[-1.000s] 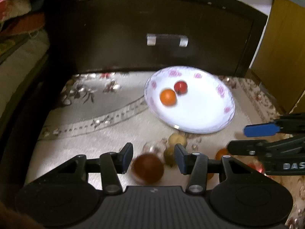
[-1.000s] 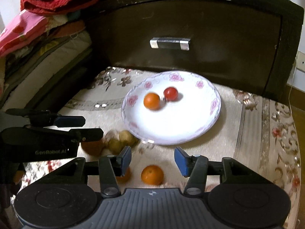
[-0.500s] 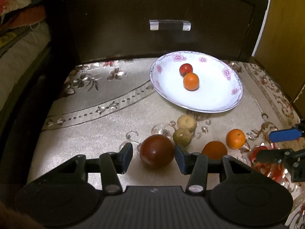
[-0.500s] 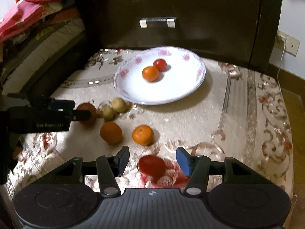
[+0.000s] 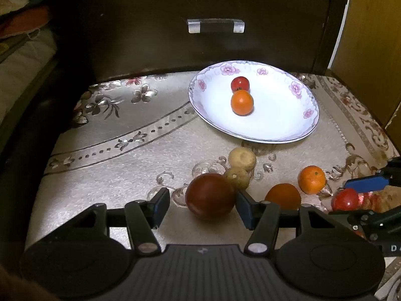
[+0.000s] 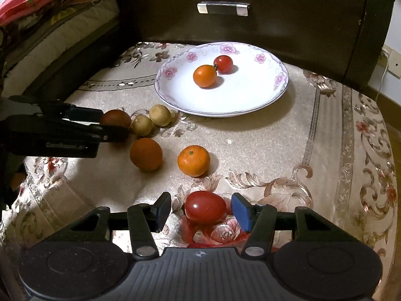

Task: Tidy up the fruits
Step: 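Grasp the large dark red tomato with the left gripper while the right grasps a red plum tomato, then carry both tomatoes to the plate while the right gripper releases its tomato inside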

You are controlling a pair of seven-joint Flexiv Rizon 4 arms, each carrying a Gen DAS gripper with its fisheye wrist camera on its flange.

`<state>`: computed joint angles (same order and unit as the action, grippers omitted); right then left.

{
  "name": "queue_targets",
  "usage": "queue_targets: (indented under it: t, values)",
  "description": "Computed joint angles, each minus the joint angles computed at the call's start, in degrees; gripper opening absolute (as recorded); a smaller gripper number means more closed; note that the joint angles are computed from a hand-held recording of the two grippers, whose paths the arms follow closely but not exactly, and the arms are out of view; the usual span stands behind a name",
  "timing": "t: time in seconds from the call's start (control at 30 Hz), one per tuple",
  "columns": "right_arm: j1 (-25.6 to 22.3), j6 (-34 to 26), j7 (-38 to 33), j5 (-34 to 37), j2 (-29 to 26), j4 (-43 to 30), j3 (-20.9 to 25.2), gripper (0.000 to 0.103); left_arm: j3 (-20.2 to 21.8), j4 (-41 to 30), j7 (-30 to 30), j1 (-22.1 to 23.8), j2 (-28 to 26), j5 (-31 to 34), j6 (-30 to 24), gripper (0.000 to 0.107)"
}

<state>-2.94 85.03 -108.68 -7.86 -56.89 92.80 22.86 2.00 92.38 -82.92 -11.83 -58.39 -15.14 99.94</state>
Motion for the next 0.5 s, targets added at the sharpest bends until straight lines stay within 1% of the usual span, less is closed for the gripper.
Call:
queue_targets:
  t: [0.1, 0.3, 0.37, 0.4, 0.5]
  values:
    - [1.5, 1.2, 0.3, -0.5, 0.5, 0.9, -1.9, 0.048, 0.9, -1.1, -0.2, -0.8, -0.7, -0.3, -0.9, 0.063]
    - [0.7, 0.7, 0.7, -0.8, 0.4, 0.7, -1.2, 0.047, 1.3, -2.1, -0.2, -1.1, -1.4, 0.0, -1.4, 0.063]
    - [0.8, 0.7, 0.6, -1.0, 0.5, 0.9, -1.3, 0.047, 2.5, -2.4, -0.5, -2.0, -1.7, -0.1, -1.3, 0.063]
    - [0.8, 0.6, 0.6, -1.1, 0.5, 0.9, -1.3, 0.047, 2.6, -2.5, -0.5, -2.1, -1.7, -0.2, -1.4, 0.062]
    - [0.8, 0.9, 0.5, -1.1, 0.6, 1.1, -1.3, 0.047, 1.8, -2.6, -0.8, -1.4, -1.8, -0.2, -1.3, 0.053]
